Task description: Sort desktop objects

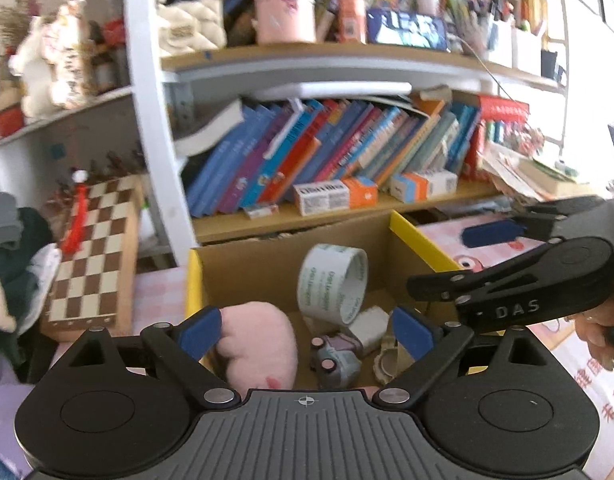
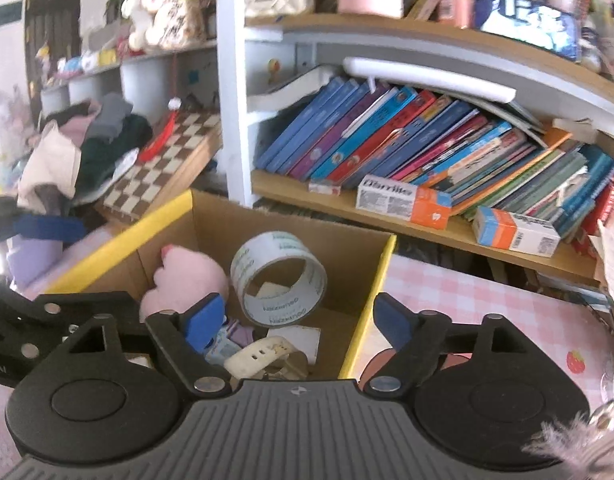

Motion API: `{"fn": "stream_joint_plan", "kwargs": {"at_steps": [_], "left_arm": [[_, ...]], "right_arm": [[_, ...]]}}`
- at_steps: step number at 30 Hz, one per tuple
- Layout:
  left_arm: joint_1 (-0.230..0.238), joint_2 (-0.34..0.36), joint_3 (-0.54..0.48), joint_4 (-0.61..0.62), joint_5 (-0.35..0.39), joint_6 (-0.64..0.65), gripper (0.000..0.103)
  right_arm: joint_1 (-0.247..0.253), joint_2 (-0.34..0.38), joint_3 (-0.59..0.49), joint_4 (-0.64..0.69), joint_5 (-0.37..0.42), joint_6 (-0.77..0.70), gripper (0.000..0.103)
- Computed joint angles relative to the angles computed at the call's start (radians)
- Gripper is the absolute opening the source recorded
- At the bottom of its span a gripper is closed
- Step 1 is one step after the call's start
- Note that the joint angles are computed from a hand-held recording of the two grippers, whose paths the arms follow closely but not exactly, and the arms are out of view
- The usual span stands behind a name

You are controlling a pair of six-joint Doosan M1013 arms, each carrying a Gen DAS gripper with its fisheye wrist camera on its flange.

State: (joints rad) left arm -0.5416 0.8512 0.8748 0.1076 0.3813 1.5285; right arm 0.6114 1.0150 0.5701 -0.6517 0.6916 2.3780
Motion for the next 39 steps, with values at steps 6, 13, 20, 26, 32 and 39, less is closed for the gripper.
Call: {"fn": "stream_joint_plan", "kwargs": {"at_steps": [6, 13, 20, 26, 32, 39], "left_arm": [[-0.013, -0.065, 0.126, 0.26, -0.089, -0.302, 0.101], [-0.023, -0.13, 0.248, 0.404, -0.141, -0.468, 0.103], [-0.035, -0.198, 0.373, 0.571, -0.153, -0.653, 0.103], [-0.043, -0.252, 0.467, 0.616, -0.147, -0.719, 0.103], [-0.046, -0.292, 0.54, 0.573, -0.152, -0.718, 0.103], [-0.051, -0.317, 0.588, 0.551, -0.15, -0.688, 0.103]], "right_arm": [[0.031, -0.058, 0.116, -0.147, -0.016, 0.181, 0.094], [0.081, -0.112, 0.227, -0.257, 0.022, 0.304, 0.099], [0.135, -0.14, 0.288, -0.313, 0.107, 0.395, 0.101], [0.178, -0.159, 0.329, -0.334, 0.173, 0.464, 0.103], [0.21, -0.174, 0.361, -0.305, 0.23, 0.518, 0.103], [0.235, -0.182, 0.381, -0.267, 0.267, 0.523, 0.103]]}}
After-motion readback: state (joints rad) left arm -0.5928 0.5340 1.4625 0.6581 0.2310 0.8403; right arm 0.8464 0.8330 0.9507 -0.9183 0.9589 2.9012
